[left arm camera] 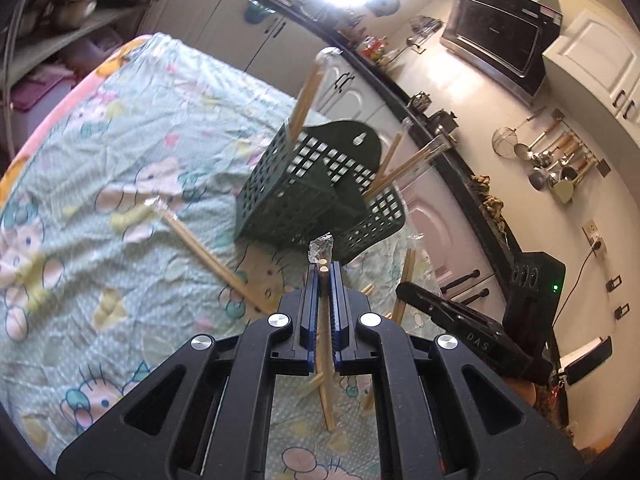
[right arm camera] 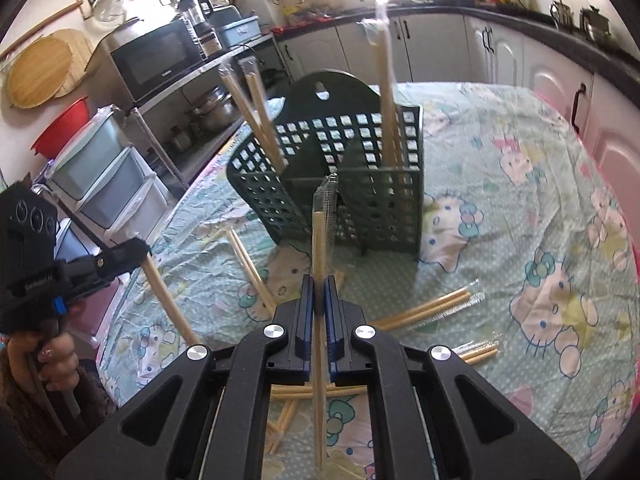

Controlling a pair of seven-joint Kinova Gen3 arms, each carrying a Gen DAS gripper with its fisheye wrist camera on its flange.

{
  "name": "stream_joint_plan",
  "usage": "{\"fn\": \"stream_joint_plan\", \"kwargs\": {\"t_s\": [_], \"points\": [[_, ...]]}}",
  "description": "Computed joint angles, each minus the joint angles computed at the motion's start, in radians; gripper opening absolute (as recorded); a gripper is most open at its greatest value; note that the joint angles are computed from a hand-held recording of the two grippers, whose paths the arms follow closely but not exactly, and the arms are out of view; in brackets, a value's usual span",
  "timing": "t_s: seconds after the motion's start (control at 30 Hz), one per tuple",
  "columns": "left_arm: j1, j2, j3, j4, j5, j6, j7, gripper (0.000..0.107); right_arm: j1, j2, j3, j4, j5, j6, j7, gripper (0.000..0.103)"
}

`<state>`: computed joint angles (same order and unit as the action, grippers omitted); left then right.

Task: Organize utensils
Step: 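Carry the upright chopsticks over the green basket with both tools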

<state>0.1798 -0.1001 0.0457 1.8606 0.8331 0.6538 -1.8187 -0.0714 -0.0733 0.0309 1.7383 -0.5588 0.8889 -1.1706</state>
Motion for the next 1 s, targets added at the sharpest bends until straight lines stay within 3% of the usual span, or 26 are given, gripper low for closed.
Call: {"fn": "stream_joint_plan", "kwargs": {"t_s": [0.7, 1.0], "points": [[0.042, 0.013, 0.029, -0.187, -0.053, -0.034, -0.031, 0.002, -0.069, -0.102, 0.089, 0.026, -0.183, -0.200, 0.201, 0.006], [0.052, 0.025, 0.058, -0.281, -0.198, -0.095, 0.049, 0.002, -0.092, -0.098, 0.100, -0.003, -0.243, -0.287, 0.265, 0.006]]}}
